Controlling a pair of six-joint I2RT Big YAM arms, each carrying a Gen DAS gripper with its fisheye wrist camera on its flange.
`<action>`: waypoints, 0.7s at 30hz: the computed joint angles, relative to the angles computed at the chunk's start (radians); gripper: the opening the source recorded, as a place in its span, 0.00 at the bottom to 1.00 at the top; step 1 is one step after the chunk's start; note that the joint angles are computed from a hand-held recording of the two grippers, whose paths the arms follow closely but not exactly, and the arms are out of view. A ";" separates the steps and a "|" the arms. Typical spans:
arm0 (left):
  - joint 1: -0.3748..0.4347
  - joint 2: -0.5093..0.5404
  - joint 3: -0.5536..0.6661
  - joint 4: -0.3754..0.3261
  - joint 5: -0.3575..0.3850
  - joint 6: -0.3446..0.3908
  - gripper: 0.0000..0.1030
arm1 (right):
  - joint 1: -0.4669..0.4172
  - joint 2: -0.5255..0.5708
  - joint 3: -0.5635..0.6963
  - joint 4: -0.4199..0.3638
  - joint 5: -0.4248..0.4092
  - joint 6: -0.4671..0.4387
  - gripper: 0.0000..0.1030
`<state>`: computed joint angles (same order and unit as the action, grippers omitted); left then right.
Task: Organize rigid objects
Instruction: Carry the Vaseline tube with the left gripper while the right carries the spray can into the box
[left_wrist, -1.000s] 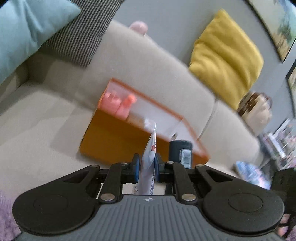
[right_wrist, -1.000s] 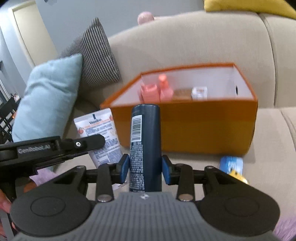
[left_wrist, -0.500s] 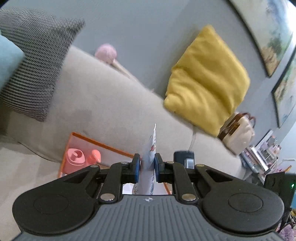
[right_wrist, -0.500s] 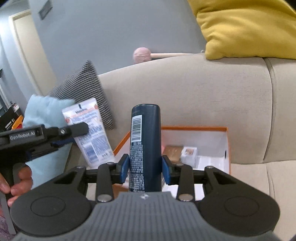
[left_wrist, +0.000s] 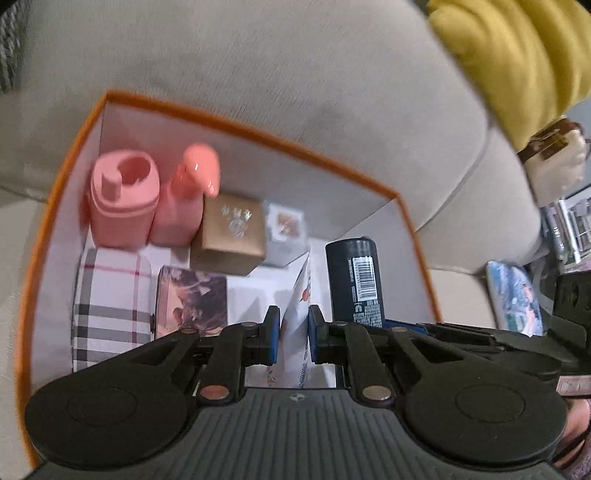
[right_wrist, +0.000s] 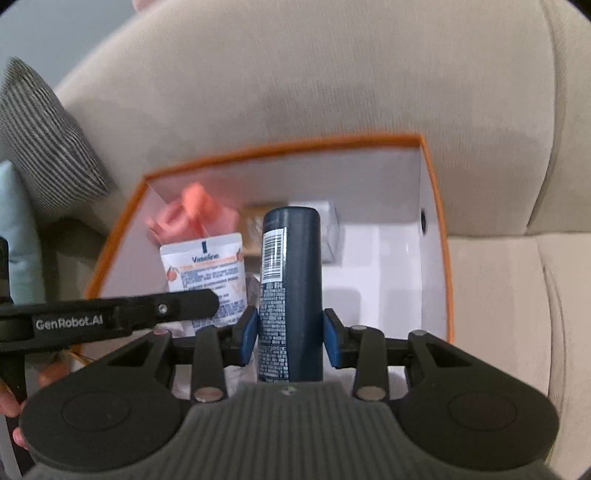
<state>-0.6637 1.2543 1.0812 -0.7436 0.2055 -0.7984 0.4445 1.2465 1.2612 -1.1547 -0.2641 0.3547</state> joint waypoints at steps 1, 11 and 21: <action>0.006 0.015 0.002 -0.002 0.020 -0.002 0.16 | -0.001 0.021 0.010 -0.013 -0.005 0.001 0.37; 0.041 0.127 0.072 -0.089 0.091 0.054 0.17 | 0.018 0.110 -0.001 -0.036 -0.028 0.042 0.38; 0.037 0.190 0.132 -0.179 0.086 0.105 0.18 | 0.014 0.142 0.023 -0.097 -0.027 0.040 0.38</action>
